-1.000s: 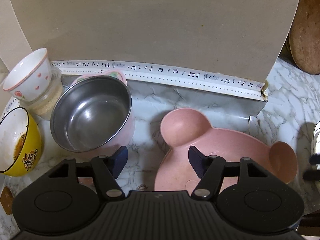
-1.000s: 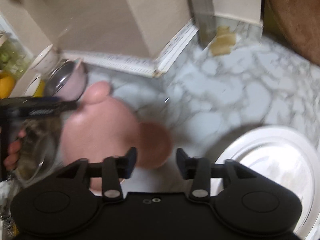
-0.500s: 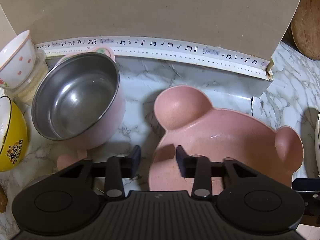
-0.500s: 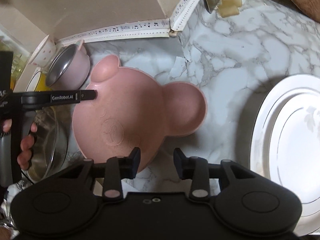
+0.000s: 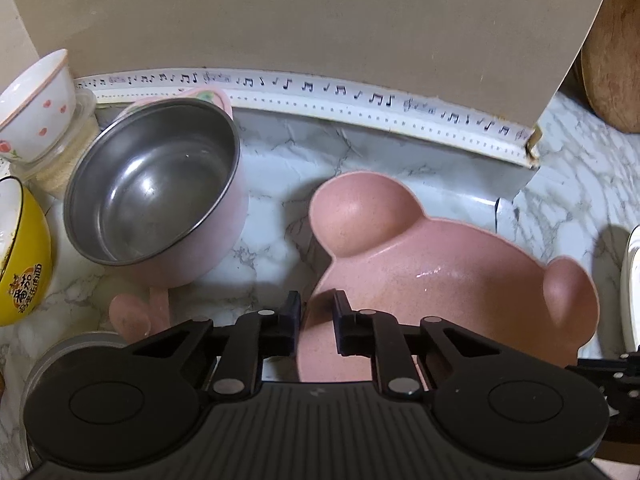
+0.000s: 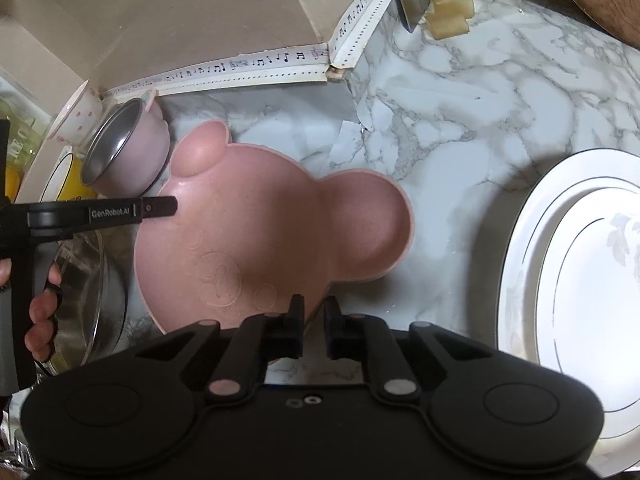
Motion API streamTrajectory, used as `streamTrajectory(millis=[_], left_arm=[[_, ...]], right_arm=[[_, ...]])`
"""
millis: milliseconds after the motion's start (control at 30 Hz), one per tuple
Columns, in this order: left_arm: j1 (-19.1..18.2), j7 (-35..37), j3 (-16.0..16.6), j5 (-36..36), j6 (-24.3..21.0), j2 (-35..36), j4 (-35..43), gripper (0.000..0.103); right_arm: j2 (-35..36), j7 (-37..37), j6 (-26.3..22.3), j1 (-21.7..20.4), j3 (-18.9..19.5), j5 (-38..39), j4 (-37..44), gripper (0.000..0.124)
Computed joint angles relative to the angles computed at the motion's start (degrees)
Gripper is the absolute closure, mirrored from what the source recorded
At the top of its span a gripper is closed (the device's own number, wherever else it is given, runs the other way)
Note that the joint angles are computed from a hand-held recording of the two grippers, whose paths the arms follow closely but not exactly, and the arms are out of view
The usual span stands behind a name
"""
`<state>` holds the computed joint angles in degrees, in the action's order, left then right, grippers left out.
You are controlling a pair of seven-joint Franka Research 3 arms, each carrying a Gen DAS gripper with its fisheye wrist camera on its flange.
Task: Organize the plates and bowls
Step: 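Close both tools on the rim of the pink bear-shaped plate, then lift the pink bear plate with both tools and carry it over the white plates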
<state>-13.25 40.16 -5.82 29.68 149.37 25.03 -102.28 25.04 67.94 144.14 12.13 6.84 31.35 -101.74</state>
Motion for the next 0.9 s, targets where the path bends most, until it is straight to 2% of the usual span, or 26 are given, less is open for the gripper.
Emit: streamTrajectory(millis=[200, 367, 633, 900], left_arm=[[-1.13, -2.7, 0.19, 1.74, 0.09, -2.16, -1.18, 0.088], [-2.25, -5.48, -0.28, 3.32, 0.04, -4.41, -2.26, 0.088], [-3.73, -8.49, -2.4, 3.31, -0.64, -7.09, -2.3, 0.088], [-6.64, -10.93, -3.65, 4.54, -1.92, -6.75, 0.63, 0.088]], right_arm=[[-1.86, -3.06, 1.41, -0.74, 0.37, 1.28, -2.01, 0.113], [-4.54, -6.91, 0.54, -2.29, 0.29, 3.83, -3.84, 0.114], [-8.79, -13.62, -1.88, -4.8, -1.14, 7.97, -6.1, 0.114], [-12.76, -18.98, -1.78, -6.77, -3.52, 11.05, -9.21, 0.115]])
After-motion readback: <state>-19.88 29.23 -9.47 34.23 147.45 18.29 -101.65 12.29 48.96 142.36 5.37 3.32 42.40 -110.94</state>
